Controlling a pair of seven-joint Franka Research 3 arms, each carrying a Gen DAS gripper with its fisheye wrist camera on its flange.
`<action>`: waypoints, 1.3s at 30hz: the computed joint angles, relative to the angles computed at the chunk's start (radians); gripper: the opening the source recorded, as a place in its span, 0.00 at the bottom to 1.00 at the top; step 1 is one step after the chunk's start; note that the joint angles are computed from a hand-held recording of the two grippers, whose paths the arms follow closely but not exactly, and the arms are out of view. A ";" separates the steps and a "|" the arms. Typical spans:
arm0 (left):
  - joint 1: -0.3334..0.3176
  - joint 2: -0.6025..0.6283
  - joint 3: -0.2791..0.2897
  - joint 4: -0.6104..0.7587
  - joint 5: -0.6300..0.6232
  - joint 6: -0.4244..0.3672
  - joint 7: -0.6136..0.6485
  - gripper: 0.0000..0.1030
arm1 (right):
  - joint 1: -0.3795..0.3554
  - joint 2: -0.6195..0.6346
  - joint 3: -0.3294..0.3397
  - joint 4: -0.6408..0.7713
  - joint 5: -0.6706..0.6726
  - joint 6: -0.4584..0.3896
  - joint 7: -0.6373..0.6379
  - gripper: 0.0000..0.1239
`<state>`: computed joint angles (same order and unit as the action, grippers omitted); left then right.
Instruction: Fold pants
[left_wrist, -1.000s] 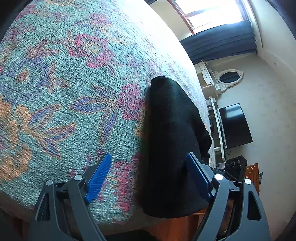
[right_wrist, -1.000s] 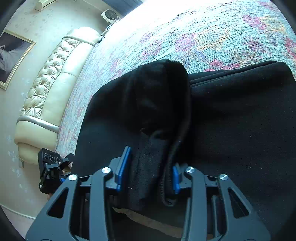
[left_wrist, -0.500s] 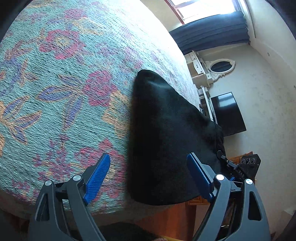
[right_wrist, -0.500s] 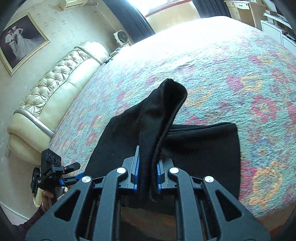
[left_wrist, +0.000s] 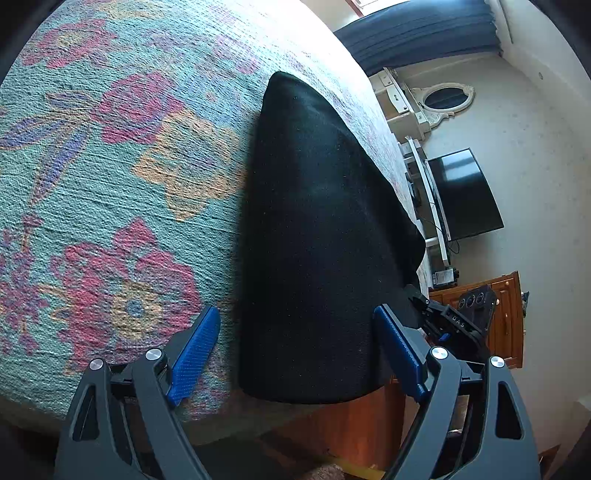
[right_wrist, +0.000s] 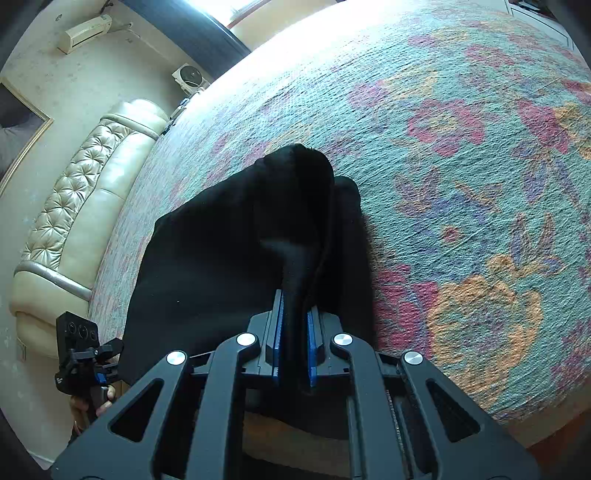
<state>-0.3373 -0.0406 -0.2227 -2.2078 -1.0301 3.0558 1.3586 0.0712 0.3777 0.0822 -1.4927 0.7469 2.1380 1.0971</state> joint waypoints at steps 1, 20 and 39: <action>-0.002 0.004 -0.001 0.003 -0.005 0.006 0.008 0.81 | -0.009 0.006 0.002 0.007 0.016 -0.018 0.009 0.09; 0.000 0.020 -0.016 0.024 0.000 -0.015 0.015 0.82 | -0.072 0.007 -0.012 -0.024 0.136 -0.152 -0.029 0.12; 0.009 0.032 -0.037 0.026 -0.035 0.006 0.081 0.83 | 0.003 0.363 0.006 0.480 -0.068 -0.010 0.307 0.57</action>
<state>-0.3279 -0.0083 -0.2597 -2.1815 -1.0651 3.0621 1.4392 0.0737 0.7405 0.0878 -1.0126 0.6787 2.1281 1.4036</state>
